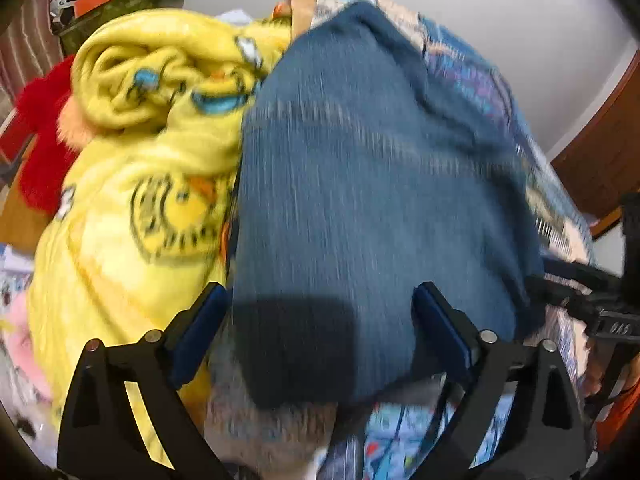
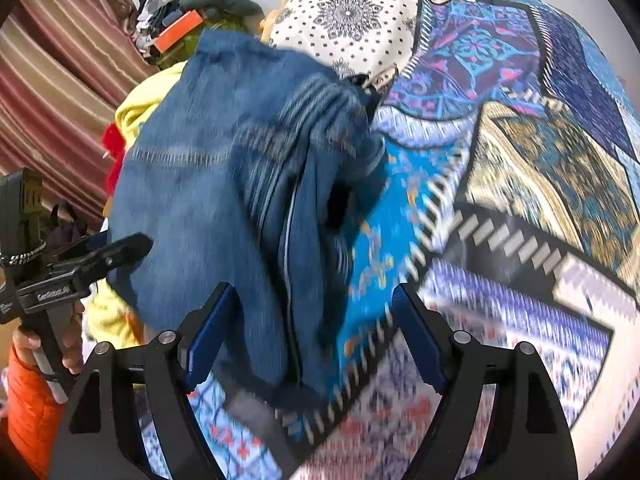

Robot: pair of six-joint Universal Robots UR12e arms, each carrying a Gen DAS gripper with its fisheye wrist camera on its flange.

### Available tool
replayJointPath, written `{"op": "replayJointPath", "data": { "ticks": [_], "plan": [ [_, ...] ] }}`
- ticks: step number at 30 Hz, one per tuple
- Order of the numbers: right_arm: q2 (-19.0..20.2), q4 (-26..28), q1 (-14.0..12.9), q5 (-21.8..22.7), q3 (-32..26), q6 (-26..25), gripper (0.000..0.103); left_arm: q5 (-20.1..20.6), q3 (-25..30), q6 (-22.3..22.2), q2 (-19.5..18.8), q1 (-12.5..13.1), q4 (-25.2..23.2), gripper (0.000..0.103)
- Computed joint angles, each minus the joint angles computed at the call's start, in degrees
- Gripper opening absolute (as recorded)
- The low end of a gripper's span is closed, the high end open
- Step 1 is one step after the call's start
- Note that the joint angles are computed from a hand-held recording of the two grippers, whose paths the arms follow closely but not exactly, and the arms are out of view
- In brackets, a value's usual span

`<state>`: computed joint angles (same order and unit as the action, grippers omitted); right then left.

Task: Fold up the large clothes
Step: 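Lower the folded jacket onto the quilt beside the yellow blanket and release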

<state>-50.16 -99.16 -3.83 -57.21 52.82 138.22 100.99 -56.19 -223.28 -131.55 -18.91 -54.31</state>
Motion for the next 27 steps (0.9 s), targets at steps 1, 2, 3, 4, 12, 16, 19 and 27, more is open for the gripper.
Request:
{"op": "replayJointPath", "data": {
  "ticks": [1,2,3,4,12,16,19,27],
  "plan": [
    [-0.5,-0.2,-0.2,-0.6,0.6,0.0,0.078,0.8,-0.6,-0.3,0.5,-0.5,-0.4,0.095],
    [-1.1,-0.3,-0.4,-1.0,1.2,0.1,0.078,1.8,-0.9,-0.3,1.0,-1.1,-1.1,0.095],
    [-1.7,-0.4,-0.7,-1.2,1.8,0.0,0.078,2.3,-0.8,-0.3,1.2,-1.4,-1.9,0.095],
    [-2.4,-0.5,-1.0,-0.9,2.5,-0.3,0.078,3.2,-0.6,-0.3,1.6,-1.9,-3.0,0.095],
    [-9.3,-2.8,-4.7,10.3,7.5,-3.6,0.078,14.5,0.5,2.4,4.6,-6.2,1.2,0.095],
    [-13.5,-5.1,-7.1,19.1,10.6,-5.1,0.078,21.8,2.0,7.0,5.5,-9.4,7.0,0.095],
    [-17.1,-7.7,-9.2,26.6,14.5,-5.9,0.078,28.8,3.1,10.8,5.5,-12.1,13.4,0.095],
    [-26.0,-22.5,-14.6,43.8,28.0,-3.8,0.078,44.7,5.2,24.5,3.3,-19.3,34.5,0.095]
  ]
}}
